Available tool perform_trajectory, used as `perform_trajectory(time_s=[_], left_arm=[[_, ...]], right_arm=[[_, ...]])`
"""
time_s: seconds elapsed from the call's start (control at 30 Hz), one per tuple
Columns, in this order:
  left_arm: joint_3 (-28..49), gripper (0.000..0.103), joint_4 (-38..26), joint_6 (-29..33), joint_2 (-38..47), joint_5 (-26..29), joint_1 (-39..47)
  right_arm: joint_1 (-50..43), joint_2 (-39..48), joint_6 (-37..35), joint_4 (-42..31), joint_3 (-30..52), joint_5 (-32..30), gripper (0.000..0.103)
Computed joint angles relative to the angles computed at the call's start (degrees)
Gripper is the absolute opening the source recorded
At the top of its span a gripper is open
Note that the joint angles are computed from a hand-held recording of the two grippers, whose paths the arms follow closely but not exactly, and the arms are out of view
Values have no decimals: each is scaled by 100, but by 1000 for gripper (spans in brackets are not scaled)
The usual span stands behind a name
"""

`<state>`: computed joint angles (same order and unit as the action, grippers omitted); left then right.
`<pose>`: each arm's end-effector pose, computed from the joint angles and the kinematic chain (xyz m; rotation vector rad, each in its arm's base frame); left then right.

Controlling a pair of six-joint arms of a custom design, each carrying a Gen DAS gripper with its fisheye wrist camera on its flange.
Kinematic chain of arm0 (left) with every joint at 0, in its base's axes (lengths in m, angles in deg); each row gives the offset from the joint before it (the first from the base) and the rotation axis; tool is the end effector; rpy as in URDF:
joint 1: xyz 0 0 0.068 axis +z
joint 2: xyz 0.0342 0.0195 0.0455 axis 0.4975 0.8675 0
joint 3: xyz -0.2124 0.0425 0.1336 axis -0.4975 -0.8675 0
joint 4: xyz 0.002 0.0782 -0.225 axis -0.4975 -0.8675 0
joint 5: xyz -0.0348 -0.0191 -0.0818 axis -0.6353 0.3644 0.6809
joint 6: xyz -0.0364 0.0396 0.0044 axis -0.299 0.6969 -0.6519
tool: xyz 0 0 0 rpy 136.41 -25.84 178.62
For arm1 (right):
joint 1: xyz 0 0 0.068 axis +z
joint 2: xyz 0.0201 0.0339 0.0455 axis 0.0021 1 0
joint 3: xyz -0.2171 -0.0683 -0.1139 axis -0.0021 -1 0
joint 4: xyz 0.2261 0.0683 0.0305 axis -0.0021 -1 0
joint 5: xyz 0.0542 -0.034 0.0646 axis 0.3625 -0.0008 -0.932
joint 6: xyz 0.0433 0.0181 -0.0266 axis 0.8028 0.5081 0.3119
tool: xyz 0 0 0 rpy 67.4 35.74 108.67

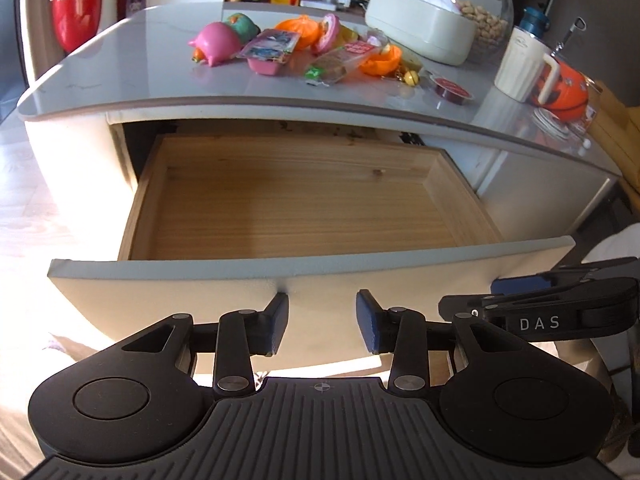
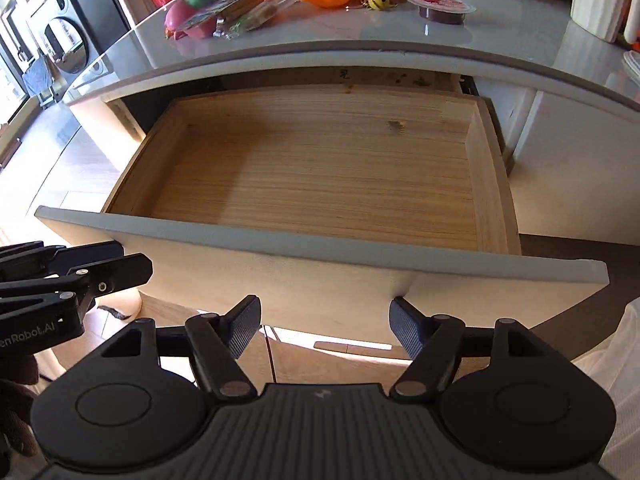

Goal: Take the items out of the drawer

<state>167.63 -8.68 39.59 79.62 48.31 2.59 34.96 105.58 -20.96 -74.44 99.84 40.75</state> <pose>0.3512 -0.1952 0.2084 0.9620 2.3179 -0.5817 0.2110 0.1394 0.2674 0.2331 2.5879 0.2711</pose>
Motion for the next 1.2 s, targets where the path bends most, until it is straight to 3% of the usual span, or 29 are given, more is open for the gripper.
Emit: perform_trajectory(time_s=[0.07, 0.23, 0.33, 0.43, 0.73, 0.83, 0.9, 0.97, 1.1, 1.2], left_arm=[[111, 41, 246, -149, 162, -135, -90], [70, 39, 1556, -515, 585, -782, -429], [-352, 34, 2580, -354, 669, -1391, -632], [-476, 34, 3077, -219, 795, -1644, -727], [977, 45, 2738, -694, 1769, -1991, -927], [1321, 53, 2645, -832, 1990, -1987, -954], [1359, 78, 2660, -922, 2042, -1800, -964], [1438, 90, 2687, -814, 2141, -1736, -1021], [1322, 92, 2876, -1002, 2131, -1820, -1064], [1570, 90, 2529, -998, 2176, -1704, -1030]], right_arm=[[-219, 13, 52, 240, -55, -33, 64], [-643, 238, 17, 820, -53, -20, 62], [-806, 578, -233, 980, 139, 308, 52], [-808, 621, -212, 999, 142, 629, 52], [-1108, 1211, -679, 1581, 422, 974, 52], [-1138, 1500, -870, 1660, 713, 1215, 52], [-1228, 1499, -917, 1748, 705, 1159, 54], [-1221, 1533, -925, 1715, 757, 1179, 54], [-1306, 1539, -994, 1835, 727, 1052, 54], [-1347, 1566, -974, 1808, 754, 1057, 58]])
